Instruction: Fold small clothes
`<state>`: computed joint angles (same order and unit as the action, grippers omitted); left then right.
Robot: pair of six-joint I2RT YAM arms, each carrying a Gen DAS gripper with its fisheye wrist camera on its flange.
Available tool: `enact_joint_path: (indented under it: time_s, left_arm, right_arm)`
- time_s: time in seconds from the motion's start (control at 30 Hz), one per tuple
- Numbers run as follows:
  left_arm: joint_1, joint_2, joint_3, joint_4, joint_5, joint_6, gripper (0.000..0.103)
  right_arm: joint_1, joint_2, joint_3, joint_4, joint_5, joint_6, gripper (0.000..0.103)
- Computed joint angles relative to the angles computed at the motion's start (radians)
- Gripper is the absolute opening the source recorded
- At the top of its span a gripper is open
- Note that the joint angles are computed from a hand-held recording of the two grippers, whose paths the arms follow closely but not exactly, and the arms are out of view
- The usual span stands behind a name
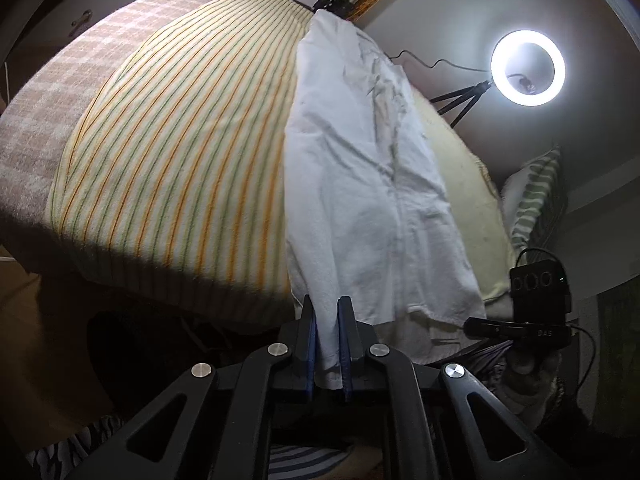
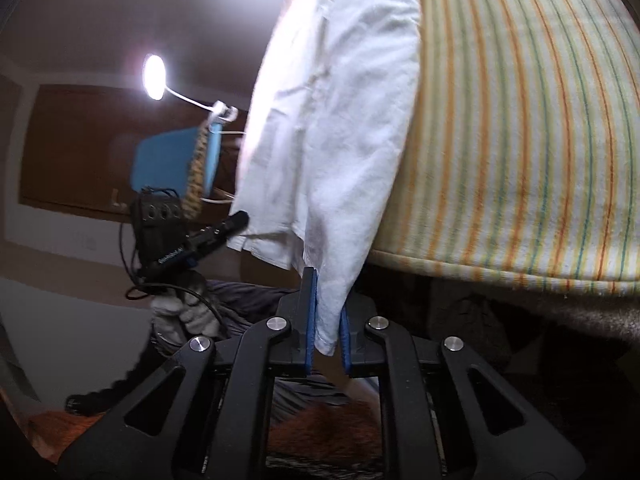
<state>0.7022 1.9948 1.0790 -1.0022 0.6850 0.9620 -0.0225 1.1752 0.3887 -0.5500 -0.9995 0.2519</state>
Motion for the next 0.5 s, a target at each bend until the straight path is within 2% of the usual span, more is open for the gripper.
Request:
enact_joint_path:
  time_s: [0.2,0.37,0.5]
  left_arm:
    - [-0.026,-0.021,0.089,-0.147,0.096,0.006,0.006]
    - [-0.09,-0.052,0.138,-0.151,0.175,-0.067,0.006]
    - [-0.152,-0.063,0.185,-0.108,0.227,-0.159,0.006]
  right_arm:
    - [-0.03,-0.037,0.038,0.012,-0.066,0.039,0.011]
    - [-0.051,-0.033,0.11,0.035,-0.079,0.07,0.011]
    - [-0.064,0.001,0.183,0.075,-0.053,0.101,0.011]
